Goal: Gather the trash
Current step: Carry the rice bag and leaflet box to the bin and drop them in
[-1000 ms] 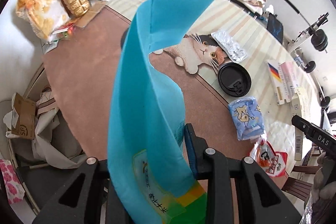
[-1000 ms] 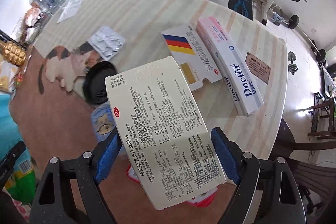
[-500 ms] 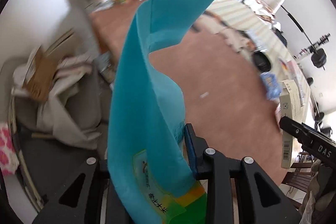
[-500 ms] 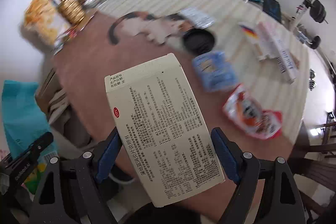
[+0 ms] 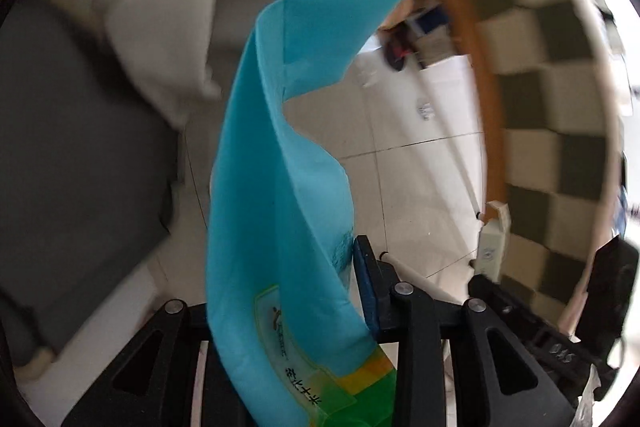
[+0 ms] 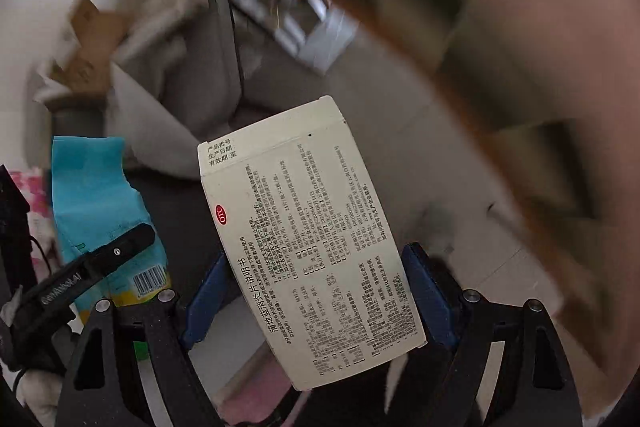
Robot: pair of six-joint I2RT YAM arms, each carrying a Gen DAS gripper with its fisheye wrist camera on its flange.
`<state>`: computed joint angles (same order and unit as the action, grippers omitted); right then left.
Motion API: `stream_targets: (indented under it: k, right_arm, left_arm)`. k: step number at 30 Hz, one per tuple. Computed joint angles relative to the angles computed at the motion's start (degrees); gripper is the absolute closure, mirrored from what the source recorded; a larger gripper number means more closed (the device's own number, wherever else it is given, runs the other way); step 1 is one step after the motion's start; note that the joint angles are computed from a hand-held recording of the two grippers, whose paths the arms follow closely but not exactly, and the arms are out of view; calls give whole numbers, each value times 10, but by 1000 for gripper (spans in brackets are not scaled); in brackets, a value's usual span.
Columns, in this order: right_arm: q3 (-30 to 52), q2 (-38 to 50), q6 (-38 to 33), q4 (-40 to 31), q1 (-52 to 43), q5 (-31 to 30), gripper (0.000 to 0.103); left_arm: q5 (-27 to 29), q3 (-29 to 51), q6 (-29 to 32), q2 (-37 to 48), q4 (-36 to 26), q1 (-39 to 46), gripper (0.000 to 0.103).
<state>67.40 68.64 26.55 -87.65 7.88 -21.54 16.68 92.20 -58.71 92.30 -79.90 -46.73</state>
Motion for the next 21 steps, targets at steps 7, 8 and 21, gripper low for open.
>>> stream_targets:
  k: [7, 8, 21]
  right_arm:
    - [-291, 152, 64, 402, 63, -69, 17]
    - [-307, 191, 64, 449, 62, -75, 17]
    - [-336, 448, 1, 688, 75, -120, 0]
  left_arm:
    - [103, -356, -26, -19, 337, 55, 68]
    - [108, -383, -27, -3, 379, 55, 50]
    - [-31, -425, 3, 15, 369, 49, 4]
